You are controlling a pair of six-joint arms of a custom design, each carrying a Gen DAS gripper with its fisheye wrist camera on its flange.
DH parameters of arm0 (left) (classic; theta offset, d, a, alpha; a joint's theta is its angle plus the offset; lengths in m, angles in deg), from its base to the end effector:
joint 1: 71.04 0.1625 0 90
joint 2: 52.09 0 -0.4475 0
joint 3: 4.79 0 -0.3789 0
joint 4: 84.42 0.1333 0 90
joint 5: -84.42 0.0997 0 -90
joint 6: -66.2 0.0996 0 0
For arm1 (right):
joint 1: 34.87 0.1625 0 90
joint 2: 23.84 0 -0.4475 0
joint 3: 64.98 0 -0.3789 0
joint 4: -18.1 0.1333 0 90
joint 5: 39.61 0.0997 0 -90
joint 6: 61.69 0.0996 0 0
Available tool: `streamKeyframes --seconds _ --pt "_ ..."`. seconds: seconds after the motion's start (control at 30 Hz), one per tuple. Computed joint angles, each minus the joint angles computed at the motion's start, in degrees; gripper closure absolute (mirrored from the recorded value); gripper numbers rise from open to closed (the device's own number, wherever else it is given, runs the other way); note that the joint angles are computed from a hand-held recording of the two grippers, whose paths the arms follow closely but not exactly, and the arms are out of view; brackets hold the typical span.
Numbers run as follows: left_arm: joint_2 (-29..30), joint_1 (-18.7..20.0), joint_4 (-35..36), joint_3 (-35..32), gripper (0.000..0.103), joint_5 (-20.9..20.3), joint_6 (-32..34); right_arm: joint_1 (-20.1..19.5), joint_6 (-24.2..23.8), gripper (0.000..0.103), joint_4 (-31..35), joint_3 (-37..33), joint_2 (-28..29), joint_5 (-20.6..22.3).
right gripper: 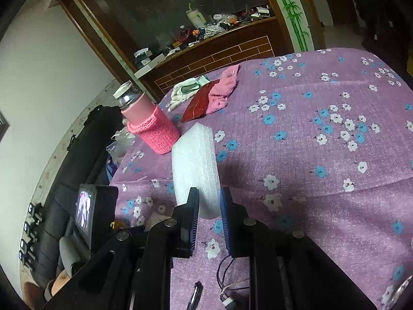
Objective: Organize soft objects
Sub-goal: 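Grasp the white red-print packet with the left tool, then carry the foam block and packet into the box and open both tools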
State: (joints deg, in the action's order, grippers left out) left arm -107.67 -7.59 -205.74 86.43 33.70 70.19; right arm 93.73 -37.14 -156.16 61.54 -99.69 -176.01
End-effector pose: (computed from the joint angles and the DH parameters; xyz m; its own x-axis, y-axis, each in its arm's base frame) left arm -0.1169 -0.6732 0.2265 -0.6385 0.4498 -0.6245 0.4913 0.8628 0.1191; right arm 0.3414 -0.3296 0.3013 -0.9335 0.1640 0.3188 -0.1449 0.6408 -0.7539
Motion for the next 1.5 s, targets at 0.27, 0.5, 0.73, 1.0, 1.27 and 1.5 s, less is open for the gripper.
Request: streamKeyframes --seconds 0.27,0.5,0.73,1.0,1.27,1.5 --pt "-4.0 -1.8 -12.2 9.3 0.060 0.7 7.4 -1.0 -0.2 0.087 0.0 0.0 -0.4 1.1" --pt "-6.6 -1.7 -9.7 10.0 0.061 -2.4 4.5 -1.0 -1.5 0.087 -1.3 0.3 -0.2 1.4" --pt "-13.9 -4.7 -15.3 15.7 0.061 -8.4 3.9 -1.2 -3.7 0.087 -3.8 0.9 0.0 3.5" --pt "-27.7 -6.2 -16.0 19.2 0.061 -11.5 4.1 0.5 -9.7 0.087 -5.9 0.9 0.5 10.3" --pt "-37.5 -1.1 -16.0 19.4 0.061 -10.5 2.4 3.7 -12.6 0.087 -2.0 -1.9 6.0 15.2" --pt "-38.7 4.4 -17.1 20.0 0.060 -9.8 3.6 4.7 -6.5 0.087 1.2 -4.1 12.8 25.0"
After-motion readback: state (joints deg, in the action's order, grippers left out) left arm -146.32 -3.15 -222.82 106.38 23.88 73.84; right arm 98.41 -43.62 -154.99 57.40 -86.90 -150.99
